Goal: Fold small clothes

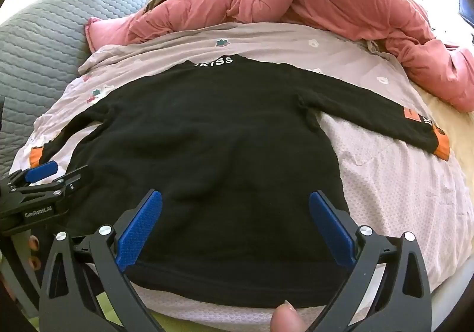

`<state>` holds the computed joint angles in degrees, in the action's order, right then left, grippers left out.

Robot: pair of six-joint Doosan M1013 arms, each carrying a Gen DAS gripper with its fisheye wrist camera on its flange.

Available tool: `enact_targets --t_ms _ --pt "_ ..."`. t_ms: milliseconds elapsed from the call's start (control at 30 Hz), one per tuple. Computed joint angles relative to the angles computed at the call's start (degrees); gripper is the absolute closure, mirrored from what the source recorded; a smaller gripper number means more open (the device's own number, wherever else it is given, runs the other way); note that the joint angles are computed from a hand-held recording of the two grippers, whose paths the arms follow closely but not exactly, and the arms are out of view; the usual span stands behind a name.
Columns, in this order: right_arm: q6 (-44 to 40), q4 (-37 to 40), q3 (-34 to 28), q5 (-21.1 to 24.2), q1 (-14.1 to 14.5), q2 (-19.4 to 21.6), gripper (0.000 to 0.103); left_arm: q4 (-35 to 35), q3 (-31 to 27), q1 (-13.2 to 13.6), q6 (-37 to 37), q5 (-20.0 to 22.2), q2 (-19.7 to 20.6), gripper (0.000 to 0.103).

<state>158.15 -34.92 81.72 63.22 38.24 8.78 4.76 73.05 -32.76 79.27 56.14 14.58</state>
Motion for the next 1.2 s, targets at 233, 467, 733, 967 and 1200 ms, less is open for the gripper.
enact_targets --t_ms 233,467,733,967,1200 --pt "-0.08 -0.38 -0.41 0.67 0.22 0.24 0.004 0.26 0.14 -0.01 -0.11 -0.41 -0.05 0.008" --pt "-0.39 -0.97 -0.67 1.13 0.53 0.54 0.004 0.2 -0.74 0.07 -0.09 0.26 0.26 0.008" --pt "-0.74 -0.88 -0.61 0.83 0.33 0.41 0.004 0.23 -0.37 0.06 -0.19 -0.24 0.09 0.008" --pt "-0.81 -0.94 -0.59 0.87 0.44 0.39 0.004 0.26 -0.34 0.03 -0.26 -0.33 0.06 0.008" --pt "-0.84 -1.05 -0.62 0.96 0.47 0.39 0.004 0.15 -0.33 0.09 -0.17 -0.38 0.05 0.008"
